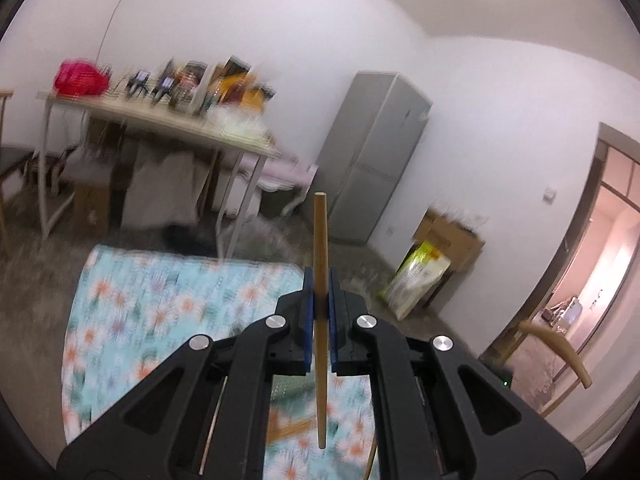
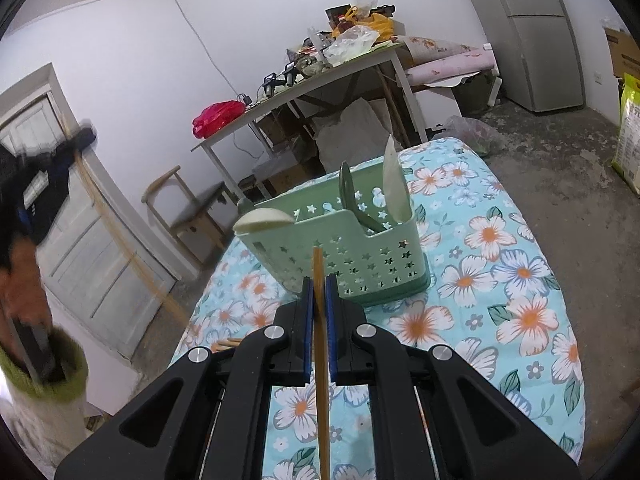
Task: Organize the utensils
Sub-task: 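Drop the chopstick into the green holder with the left tool while the right tool carries its chopstick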
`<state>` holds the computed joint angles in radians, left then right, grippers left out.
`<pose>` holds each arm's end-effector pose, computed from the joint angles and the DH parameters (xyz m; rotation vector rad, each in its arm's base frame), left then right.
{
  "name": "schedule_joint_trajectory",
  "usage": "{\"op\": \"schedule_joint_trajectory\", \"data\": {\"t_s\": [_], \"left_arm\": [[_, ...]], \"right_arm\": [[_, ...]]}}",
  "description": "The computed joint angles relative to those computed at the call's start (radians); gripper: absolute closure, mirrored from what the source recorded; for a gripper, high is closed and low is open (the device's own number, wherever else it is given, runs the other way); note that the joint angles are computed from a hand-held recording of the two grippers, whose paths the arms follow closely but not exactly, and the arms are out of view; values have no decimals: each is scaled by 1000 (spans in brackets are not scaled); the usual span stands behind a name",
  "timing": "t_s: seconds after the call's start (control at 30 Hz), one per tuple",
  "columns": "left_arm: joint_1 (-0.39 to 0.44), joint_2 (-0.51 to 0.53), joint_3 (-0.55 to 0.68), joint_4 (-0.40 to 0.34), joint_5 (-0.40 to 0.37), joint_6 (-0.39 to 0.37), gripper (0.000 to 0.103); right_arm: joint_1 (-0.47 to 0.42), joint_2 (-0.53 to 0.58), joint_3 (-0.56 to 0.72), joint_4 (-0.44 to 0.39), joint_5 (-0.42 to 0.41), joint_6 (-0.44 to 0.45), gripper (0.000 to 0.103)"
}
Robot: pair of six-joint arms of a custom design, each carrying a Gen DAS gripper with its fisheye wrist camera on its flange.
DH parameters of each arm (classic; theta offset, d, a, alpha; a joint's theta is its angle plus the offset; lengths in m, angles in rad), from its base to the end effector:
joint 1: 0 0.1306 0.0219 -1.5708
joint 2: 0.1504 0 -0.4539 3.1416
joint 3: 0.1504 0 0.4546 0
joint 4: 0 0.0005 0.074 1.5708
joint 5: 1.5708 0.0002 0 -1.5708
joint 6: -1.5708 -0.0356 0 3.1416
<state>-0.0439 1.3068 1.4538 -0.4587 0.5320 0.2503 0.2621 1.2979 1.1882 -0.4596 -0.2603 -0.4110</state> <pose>0.5184 -0.0414 0.6159 0.1757 1.8893 -0.7003 0.4899 0.1404 0.4727 0.0065 2.1941 0.6659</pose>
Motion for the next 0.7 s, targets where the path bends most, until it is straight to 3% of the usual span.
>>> {"op": "schedule_joint_trajectory", "data": {"t_s": [0.13,0.27,0.53,0.63,0.7], "left_arm": [[-37,63,81,107,-67,6,98],[-82,135,141,137,-167,-51,98],[-132,268,185,104,-251,-94,98],[-130,294,188,37,-258,-98,98],[-115,291,172,25,-237,-88,91]], "right_arm": [[-5,4,4,-5,-3,-6,97],[-9,12,11,-12,-5,-7,97],[-6,26,24,-22,-5,-13,97],[-5,29,27,-28,-4,-12,97],[-4,28,25,-29,-3,-11,97]]}}
